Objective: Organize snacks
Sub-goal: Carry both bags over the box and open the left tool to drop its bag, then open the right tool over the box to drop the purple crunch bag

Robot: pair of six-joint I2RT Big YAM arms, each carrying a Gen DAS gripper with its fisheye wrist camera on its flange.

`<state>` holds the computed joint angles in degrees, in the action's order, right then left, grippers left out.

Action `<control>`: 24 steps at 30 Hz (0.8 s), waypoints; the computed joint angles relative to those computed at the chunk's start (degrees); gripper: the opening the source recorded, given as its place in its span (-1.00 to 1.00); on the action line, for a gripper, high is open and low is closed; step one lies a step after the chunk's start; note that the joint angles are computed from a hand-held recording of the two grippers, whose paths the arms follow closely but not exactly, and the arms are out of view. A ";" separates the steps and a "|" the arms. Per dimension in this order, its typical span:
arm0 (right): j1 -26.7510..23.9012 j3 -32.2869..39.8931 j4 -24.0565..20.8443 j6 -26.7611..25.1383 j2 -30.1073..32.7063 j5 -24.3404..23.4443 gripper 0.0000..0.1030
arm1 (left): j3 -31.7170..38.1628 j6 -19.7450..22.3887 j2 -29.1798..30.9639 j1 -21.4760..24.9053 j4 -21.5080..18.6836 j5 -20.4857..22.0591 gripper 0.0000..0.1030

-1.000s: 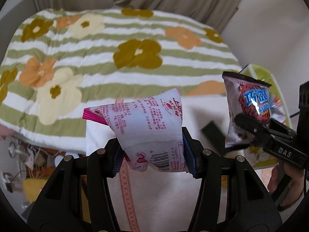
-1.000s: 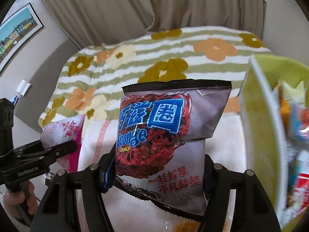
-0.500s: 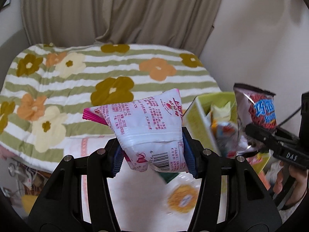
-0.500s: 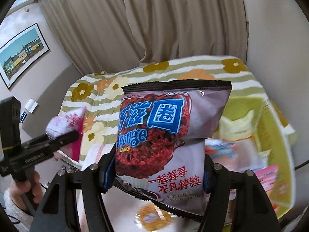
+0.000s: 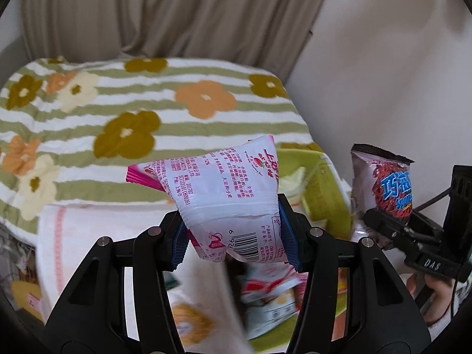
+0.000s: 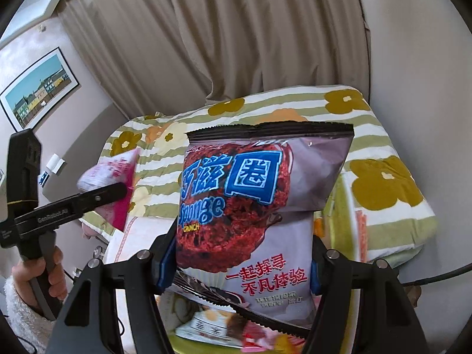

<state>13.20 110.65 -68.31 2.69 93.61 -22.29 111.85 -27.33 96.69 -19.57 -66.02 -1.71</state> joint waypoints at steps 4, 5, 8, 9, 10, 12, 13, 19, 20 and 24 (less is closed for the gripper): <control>-1.60 -0.13 -1.01 -0.56 0.83 -1.19 0.22 | 6.67 -0.12 5.99 -1.35 -2.90 1.87 -0.03; -2.25 -0.17 -1.38 -0.89 0.87 -1.63 0.22 | 8.89 -0.07 7.86 -1.59 -4.00 2.60 -0.02; -2.89 -0.40 -1.85 -0.49 1.17 -1.87 0.22 | 12.04 -0.38 10.70 -1.76 -5.06 4.30 0.36; -3.10 -0.12 -2.14 -0.54 1.47 -1.93 0.22 | 12.96 -0.78 11.50 -1.79 -5.38 4.71 0.63; -3.27 0.04 -2.34 -0.62 1.69 -1.88 0.22 | 13.53 -1.07 11.99 -1.91 -5.57 4.48 0.82; -3.60 0.16 -2.71 -0.67 1.99 -1.78 0.22 | 14.09 -0.55 12.38 -2.17 -6.26 2.64 0.88; -3.75 0.16 -2.87 -0.65 2.07 -1.78 0.22 | 14.49 -0.24 12.57 -2.28 -7.30 1.54 0.88; -4.04 0.02 -4.42 -0.95 2.84 -1.67 0.22 | -0.31 -4.62 3.77 -1.28 0.61 2.75 0.88; -3.87 0.71 -5.24 -1.37 3.56 -1.40 0.22 | -1.27 -4.75 3.33 -1.19 0.78 2.49 0.88; -3.39 1.78 -6.30 -1.53 4.83 -1.64 0.22 | -2.82 -3.96 2.84 -1.09 -0.19 2.02 0.88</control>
